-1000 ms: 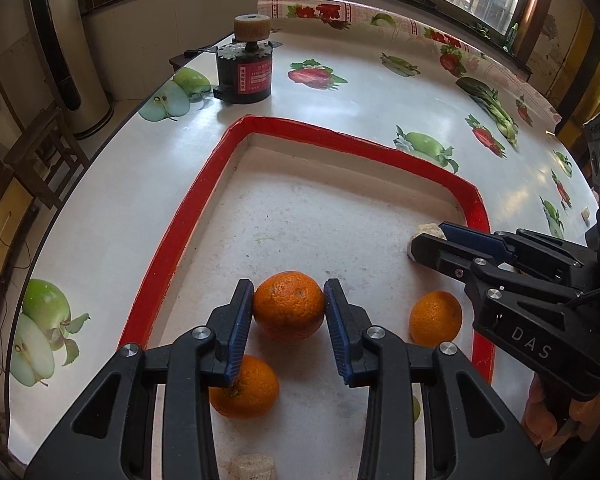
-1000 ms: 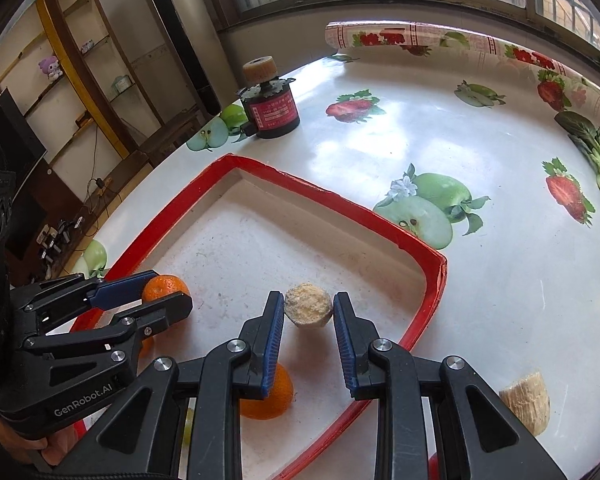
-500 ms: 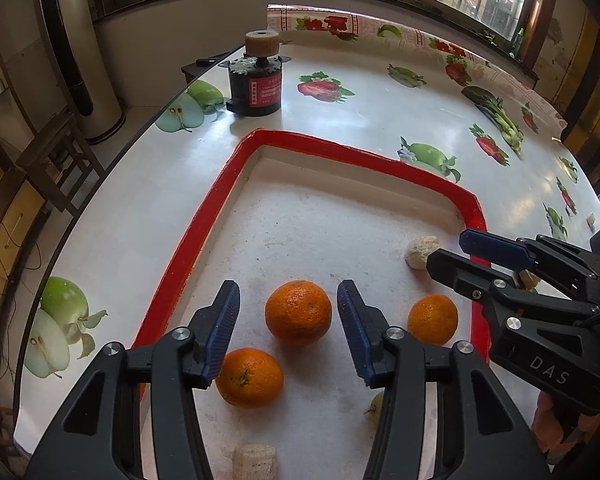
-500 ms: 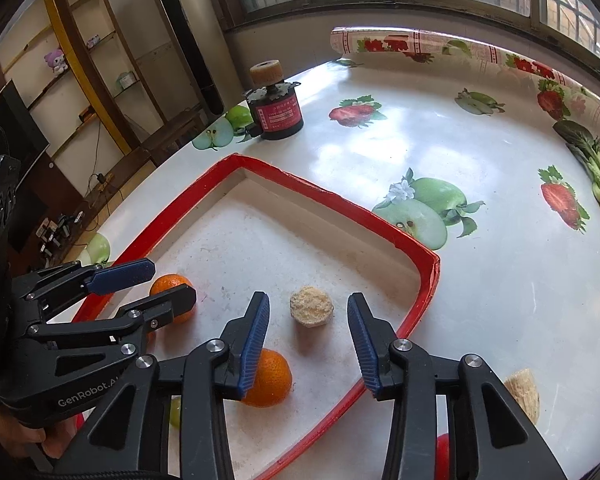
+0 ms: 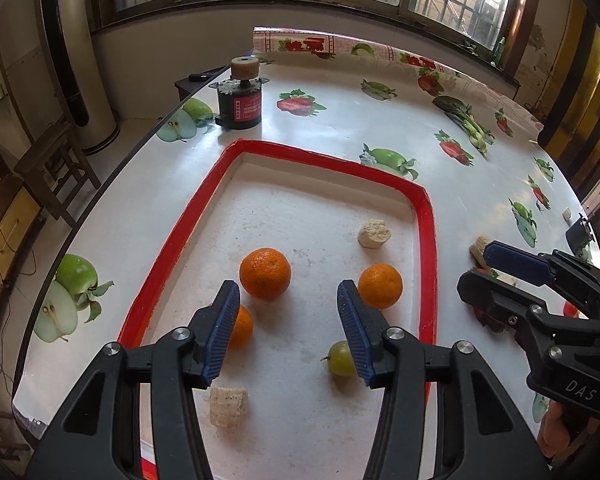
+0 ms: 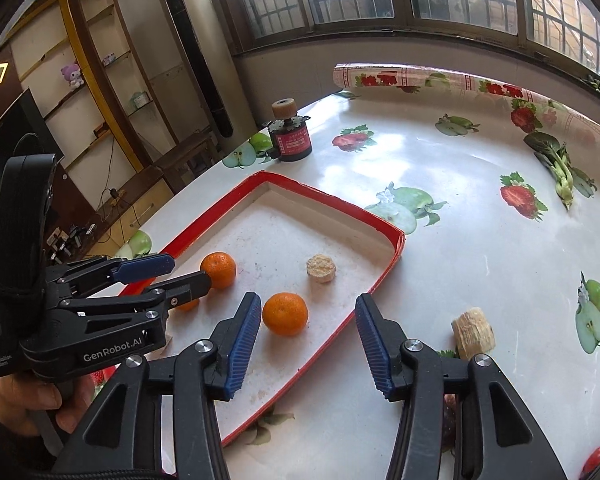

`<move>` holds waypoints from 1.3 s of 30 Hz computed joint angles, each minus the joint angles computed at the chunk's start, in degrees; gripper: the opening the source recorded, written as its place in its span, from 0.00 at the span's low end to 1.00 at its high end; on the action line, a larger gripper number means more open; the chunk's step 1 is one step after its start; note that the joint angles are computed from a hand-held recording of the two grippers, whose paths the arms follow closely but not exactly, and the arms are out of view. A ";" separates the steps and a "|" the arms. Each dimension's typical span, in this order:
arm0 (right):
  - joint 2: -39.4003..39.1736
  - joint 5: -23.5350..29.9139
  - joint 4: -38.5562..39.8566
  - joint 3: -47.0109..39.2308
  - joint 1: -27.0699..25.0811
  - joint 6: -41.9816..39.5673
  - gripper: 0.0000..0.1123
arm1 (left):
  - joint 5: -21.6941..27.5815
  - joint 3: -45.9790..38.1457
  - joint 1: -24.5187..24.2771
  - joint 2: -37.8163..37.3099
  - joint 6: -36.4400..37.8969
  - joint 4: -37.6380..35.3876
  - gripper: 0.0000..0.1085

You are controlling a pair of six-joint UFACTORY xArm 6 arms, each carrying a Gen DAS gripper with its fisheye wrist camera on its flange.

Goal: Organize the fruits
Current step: 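Move both open tools from the tray to the pile of tomatoes and cakes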

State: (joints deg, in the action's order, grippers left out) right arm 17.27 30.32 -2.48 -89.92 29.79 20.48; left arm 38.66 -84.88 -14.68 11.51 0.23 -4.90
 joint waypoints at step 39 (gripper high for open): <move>-45.87 -1.42 -15.71 51.93 -13.31 23.36 0.48 | 2.08 3.04 -14.08 -0.83 4.73 -7.30 0.52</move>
